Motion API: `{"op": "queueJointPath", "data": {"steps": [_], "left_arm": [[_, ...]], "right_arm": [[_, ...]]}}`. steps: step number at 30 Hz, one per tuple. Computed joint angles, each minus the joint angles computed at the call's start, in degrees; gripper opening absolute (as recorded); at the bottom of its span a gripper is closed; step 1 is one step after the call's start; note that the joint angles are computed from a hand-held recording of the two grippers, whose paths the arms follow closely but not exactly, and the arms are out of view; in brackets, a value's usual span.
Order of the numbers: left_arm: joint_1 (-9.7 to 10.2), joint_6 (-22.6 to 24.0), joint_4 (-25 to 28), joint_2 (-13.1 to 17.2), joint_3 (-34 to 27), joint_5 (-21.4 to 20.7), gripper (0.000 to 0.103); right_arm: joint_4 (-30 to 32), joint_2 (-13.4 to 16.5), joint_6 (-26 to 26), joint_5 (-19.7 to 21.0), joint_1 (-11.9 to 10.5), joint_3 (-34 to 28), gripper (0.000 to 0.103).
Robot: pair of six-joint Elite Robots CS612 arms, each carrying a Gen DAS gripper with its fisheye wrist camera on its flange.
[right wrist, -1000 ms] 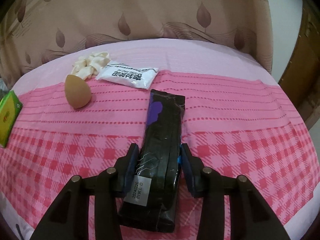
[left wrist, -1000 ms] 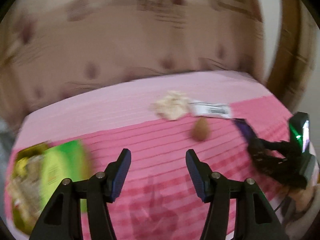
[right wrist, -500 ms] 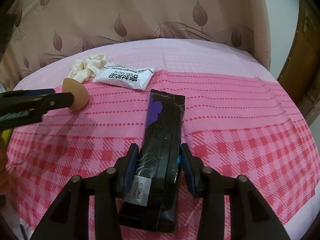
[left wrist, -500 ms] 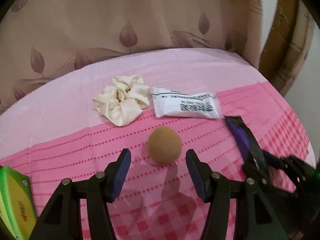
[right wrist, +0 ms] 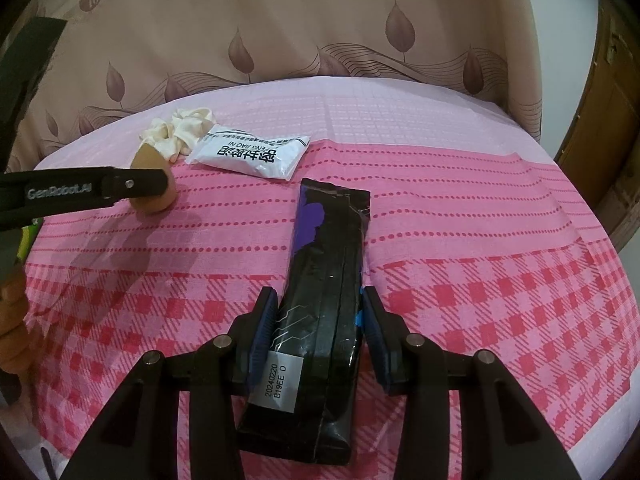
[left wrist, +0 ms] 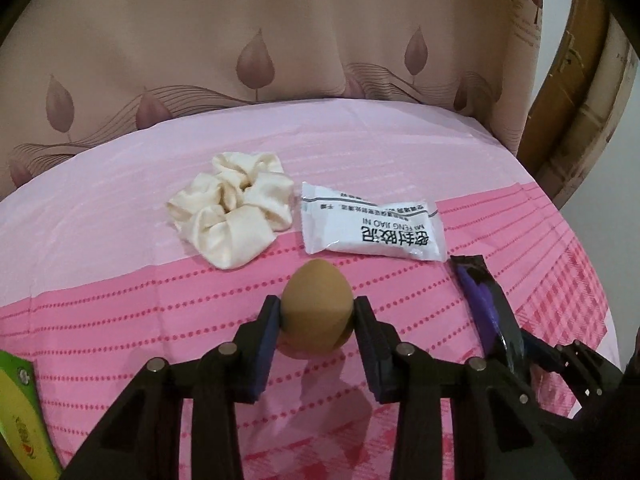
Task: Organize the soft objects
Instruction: 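Grasp the brown egg-shaped makeup sponge with the left gripper, then carry the makeup sponge with the left gripper into the tin and release it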
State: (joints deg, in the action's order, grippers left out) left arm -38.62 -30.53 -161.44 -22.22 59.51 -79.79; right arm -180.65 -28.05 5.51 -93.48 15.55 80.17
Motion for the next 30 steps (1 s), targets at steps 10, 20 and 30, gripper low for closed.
{"op": "queueJointPath", "data": {"steps": [10, 20, 30], "left_arm": [[-1.19, -2.83, -5.33, -5.6, 10.3, 4.21, 0.037], [-3.31, -6.71, -6.83, -11.35, 18.79, 12.77, 0.037], [-4.23, -13.94, -5.92, -14.91, 22.85, 16.81, 0.037]], "right_arm": [[0.39, 0.22, -0.8, -0.96, 0.16, -0.47, 0.04], [0.92, 0.44, -1.35, -1.75, 0.43, -1.09, 0.04], [0.64, 0.26, -0.77, -0.58, 0.13, -0.71, 0.041]]}}
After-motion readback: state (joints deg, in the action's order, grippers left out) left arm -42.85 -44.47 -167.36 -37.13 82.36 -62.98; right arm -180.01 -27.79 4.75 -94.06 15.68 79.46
